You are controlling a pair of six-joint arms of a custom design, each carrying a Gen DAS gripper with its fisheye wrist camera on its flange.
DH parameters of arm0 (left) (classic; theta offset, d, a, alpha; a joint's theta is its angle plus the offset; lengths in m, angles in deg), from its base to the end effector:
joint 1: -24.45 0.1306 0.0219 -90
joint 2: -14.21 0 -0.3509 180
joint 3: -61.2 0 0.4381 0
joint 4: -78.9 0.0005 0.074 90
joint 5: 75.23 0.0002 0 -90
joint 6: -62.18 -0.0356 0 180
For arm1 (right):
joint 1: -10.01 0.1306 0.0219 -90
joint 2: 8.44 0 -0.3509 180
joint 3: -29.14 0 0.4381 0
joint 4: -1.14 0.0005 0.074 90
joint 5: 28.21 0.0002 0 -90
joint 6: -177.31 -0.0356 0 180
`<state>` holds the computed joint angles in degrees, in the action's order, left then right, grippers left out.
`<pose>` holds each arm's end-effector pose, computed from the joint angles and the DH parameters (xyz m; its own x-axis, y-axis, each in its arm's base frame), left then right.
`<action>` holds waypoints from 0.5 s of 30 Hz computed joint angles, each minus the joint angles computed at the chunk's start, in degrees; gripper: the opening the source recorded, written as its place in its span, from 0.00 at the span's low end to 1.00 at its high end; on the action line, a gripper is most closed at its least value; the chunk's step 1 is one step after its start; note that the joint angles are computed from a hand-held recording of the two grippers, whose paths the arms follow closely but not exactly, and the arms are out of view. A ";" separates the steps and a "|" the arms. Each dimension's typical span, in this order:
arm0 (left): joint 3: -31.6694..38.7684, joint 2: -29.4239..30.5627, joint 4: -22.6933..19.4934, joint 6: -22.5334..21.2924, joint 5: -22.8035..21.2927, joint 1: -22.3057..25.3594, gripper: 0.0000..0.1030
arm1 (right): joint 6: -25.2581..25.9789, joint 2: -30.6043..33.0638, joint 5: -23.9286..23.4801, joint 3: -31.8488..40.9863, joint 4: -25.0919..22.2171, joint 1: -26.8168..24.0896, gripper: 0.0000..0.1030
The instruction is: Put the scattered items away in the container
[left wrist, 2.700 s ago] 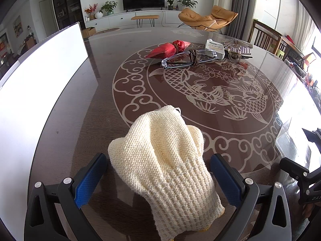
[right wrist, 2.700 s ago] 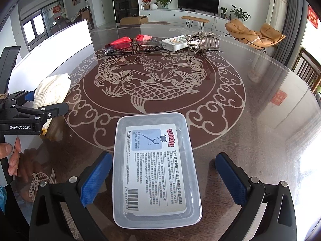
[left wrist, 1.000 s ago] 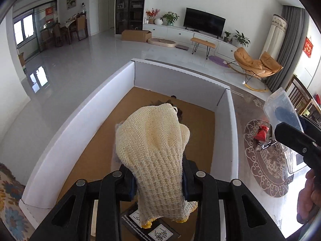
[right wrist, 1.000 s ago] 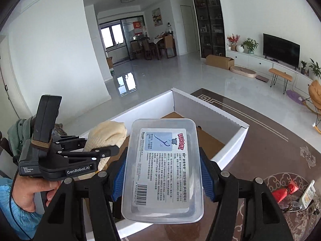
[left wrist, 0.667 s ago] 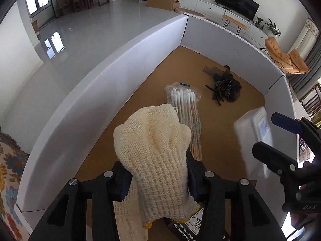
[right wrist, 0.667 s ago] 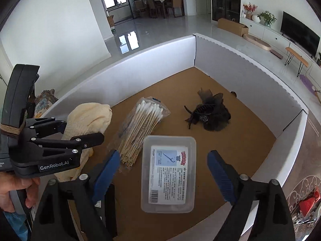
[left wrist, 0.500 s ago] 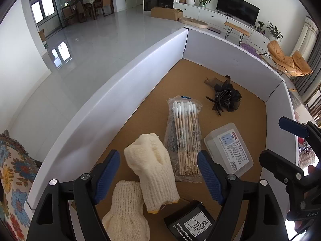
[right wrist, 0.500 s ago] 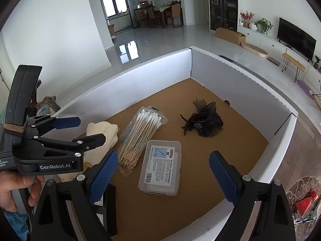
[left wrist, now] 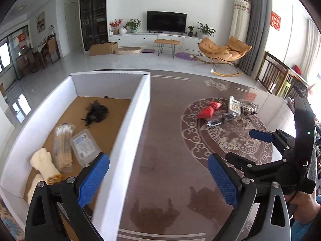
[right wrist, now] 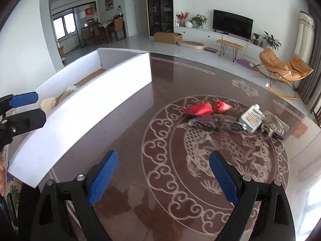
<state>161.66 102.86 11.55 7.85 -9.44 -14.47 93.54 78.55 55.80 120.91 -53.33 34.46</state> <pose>0.3998 -0.3047 0.4832 -0.7500 -0.0780 -0.6568 -0.0552 0.9969 -0.0553 0.4635 0.2143 0.4340 -0.6387 -0.4090 -0.6517 -0.5456 0.8380 0.0089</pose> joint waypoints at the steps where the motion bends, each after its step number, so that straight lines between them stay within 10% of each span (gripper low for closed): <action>1: 1.16 2.81 0.55 0.06 1.33 -1.08 0.97 | 0.52 -1.67 1.12 -2.60 -0.08 -2.29 0.90; 8: 11.58 20.20 2.02 -0.17 3.77 -5.80 0.97 | -0.82 -7.99 2.51 -13.56 -0.44 -17.53 0.90; 15: 17.58 26.61 1.64 -1.19 2.73 -5.96 0.98 | -2.01 -7.96 3.85 -15.53 3.08 -20.03 0.91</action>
